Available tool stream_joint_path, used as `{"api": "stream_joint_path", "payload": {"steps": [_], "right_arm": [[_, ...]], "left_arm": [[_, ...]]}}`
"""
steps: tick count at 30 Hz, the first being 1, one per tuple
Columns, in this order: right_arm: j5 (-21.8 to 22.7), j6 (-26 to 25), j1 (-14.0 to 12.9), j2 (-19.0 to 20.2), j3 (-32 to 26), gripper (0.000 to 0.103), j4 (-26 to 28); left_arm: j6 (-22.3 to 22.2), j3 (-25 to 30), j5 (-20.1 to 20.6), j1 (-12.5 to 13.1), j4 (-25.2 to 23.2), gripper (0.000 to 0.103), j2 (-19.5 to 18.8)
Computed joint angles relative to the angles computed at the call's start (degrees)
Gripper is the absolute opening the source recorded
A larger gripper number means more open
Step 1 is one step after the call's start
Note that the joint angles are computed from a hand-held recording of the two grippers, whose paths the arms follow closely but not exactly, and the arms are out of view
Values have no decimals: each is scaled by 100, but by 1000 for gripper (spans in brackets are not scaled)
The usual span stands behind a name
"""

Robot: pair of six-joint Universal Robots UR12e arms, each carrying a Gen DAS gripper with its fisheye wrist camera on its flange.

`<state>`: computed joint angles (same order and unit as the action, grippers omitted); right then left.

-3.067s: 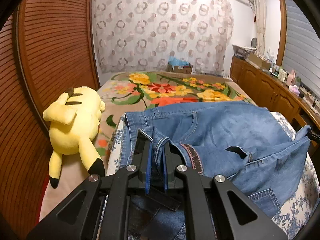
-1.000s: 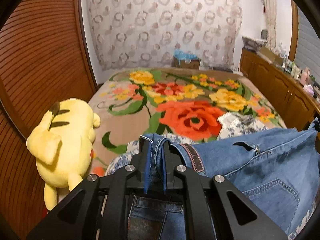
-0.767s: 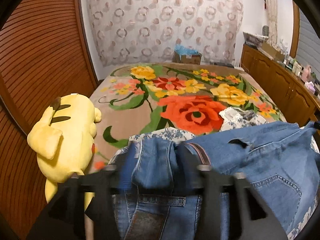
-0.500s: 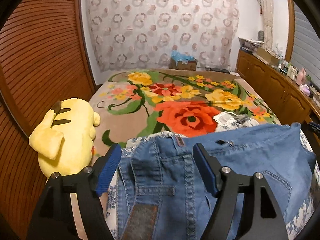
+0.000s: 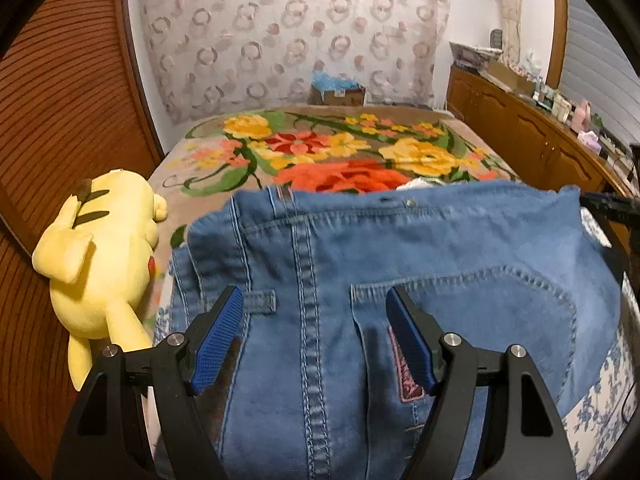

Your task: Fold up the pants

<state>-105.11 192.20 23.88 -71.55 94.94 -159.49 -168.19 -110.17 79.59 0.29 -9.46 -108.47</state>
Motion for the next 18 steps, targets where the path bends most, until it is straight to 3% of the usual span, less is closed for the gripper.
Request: {"api": "stream_joint_path", "payload": {"steps": [4, 10, 13, 18], "right_arm": [[-90, -225, -9, 96, -196, 50, 170], [16, -318, 39, 120, -220, 50, -199], [292, -416, 48, 141, -205, 50, -342], [731, -791, 21, 279, -356, 50, 66]], "left_arm": [[-12, 8, 94, -11, -99, 75, -43], [-29, -18, 112, -18, -164, 75, -57], [-19, -32, 128, -20, -176, 75, -75], [-1, -36, 116, -14, -241, 75, -99]]}}
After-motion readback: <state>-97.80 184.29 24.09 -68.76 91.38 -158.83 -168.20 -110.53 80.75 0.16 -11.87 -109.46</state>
